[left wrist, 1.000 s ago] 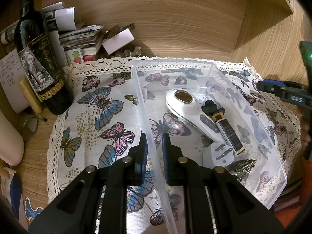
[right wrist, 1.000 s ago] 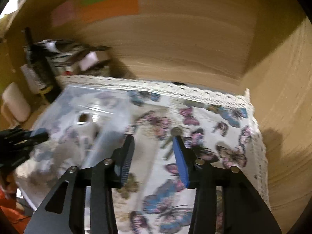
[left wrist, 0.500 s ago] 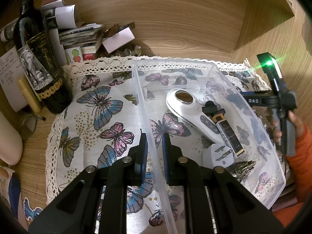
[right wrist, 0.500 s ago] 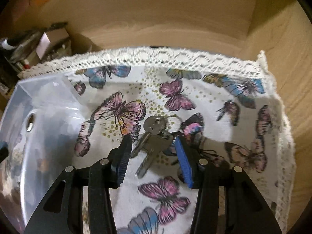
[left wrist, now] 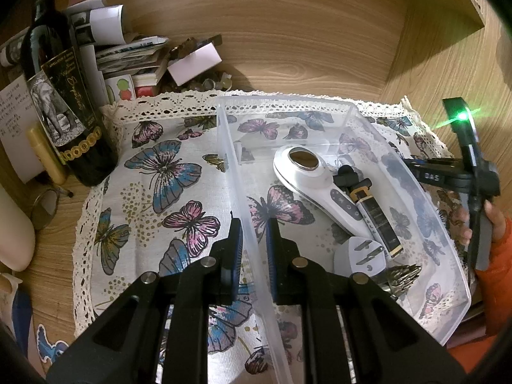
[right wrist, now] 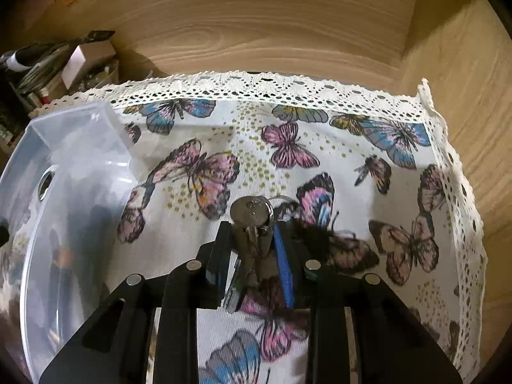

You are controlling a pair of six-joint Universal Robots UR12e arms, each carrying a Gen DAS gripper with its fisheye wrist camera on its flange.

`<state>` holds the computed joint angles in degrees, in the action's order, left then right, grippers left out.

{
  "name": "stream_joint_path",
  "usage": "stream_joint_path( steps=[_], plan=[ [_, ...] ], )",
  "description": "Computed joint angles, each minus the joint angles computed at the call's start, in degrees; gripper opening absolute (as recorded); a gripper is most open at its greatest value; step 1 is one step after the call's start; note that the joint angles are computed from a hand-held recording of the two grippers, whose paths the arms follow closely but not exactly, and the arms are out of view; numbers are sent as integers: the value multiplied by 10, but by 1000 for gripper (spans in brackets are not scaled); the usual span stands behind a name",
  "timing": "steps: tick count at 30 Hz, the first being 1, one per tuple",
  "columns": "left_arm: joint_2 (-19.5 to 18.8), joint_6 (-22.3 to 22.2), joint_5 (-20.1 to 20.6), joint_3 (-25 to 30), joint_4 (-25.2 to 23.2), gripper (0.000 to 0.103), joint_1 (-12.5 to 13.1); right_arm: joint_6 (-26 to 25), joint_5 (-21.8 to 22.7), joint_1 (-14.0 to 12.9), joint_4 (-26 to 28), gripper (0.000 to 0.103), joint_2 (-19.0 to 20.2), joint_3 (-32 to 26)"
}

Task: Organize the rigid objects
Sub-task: 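Move the right gripper to the silver keys and grasp them, then carry the silver keys into the box and release them with the right gripper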

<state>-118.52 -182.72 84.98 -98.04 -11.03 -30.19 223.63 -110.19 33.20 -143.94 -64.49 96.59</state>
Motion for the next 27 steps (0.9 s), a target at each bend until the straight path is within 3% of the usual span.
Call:
stream_joint_path(
  steps=[3, 15, 21, 27],
  plan=[
    [0, 0, 1, -1, 1, 13, 0, 8, 4, 3, -21, 11, -11, 13],
    [1, 3, 8, -2, 3, 13, -2, -12, -51, 30, -57, 10, -33, 20],
    [1, 3, 13, -3, 5, 13, -4, -42, -83, 44, -96, 11, -35, 9],
    [1, 3, 12, -3, 5, 13, -4, -88, -87, 55, -155, 11, -24, -6]
  ],
)
